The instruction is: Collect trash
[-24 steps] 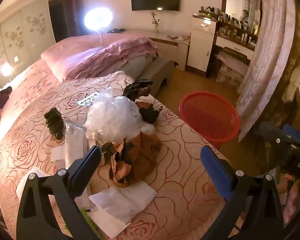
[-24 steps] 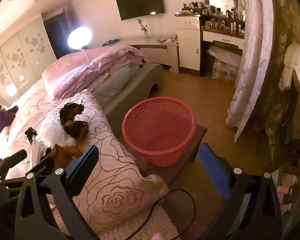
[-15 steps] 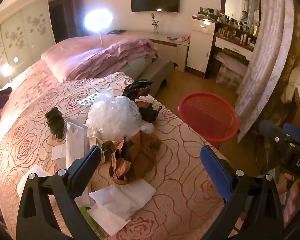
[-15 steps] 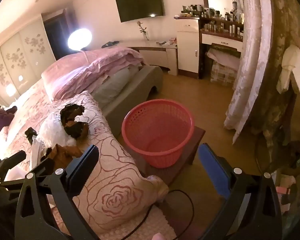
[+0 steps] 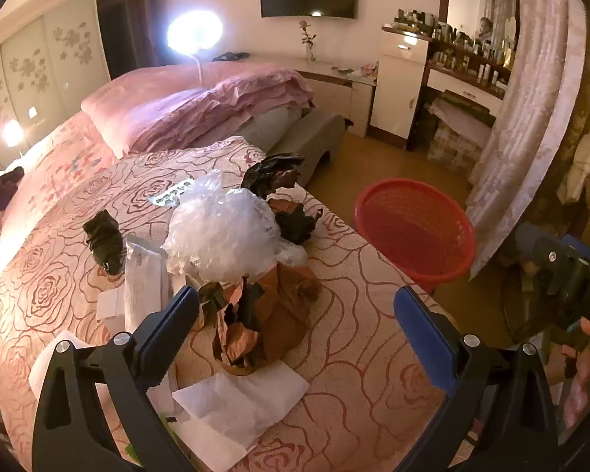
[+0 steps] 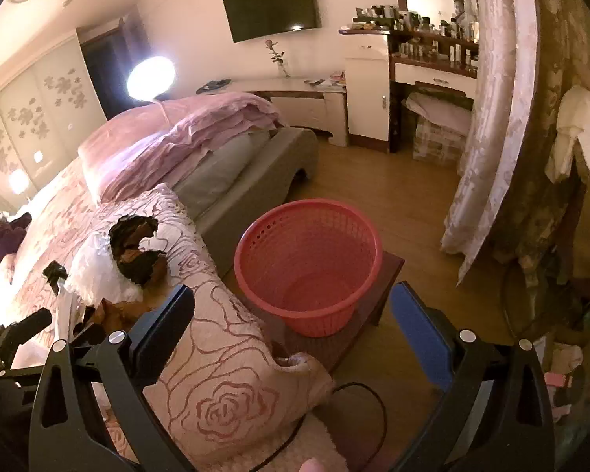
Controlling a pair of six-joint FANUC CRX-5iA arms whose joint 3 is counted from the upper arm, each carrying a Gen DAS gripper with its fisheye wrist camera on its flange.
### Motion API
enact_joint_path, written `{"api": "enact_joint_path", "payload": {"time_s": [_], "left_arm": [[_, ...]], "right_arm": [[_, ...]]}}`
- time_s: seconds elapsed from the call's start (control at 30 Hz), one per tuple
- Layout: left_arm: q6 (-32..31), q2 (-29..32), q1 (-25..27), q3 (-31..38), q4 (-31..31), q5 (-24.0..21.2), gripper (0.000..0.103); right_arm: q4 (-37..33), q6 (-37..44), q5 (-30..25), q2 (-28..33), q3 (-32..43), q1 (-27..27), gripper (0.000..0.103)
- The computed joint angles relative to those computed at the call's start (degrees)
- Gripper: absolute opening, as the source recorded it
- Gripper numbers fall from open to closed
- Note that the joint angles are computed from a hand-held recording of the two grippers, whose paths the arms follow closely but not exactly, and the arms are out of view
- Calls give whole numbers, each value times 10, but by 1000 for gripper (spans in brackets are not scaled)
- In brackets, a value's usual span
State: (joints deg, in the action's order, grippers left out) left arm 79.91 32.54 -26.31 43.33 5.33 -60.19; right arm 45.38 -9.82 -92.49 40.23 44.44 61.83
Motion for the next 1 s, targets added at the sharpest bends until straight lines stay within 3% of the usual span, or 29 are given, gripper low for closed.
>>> {"api": "enact_joint_path", "payload": {"time_s": [1.0], "left_arm": [[17,-5,4,-15,-9,10,96]], "right_arm": [[-4,17,18,14,16,-6,97]]}}
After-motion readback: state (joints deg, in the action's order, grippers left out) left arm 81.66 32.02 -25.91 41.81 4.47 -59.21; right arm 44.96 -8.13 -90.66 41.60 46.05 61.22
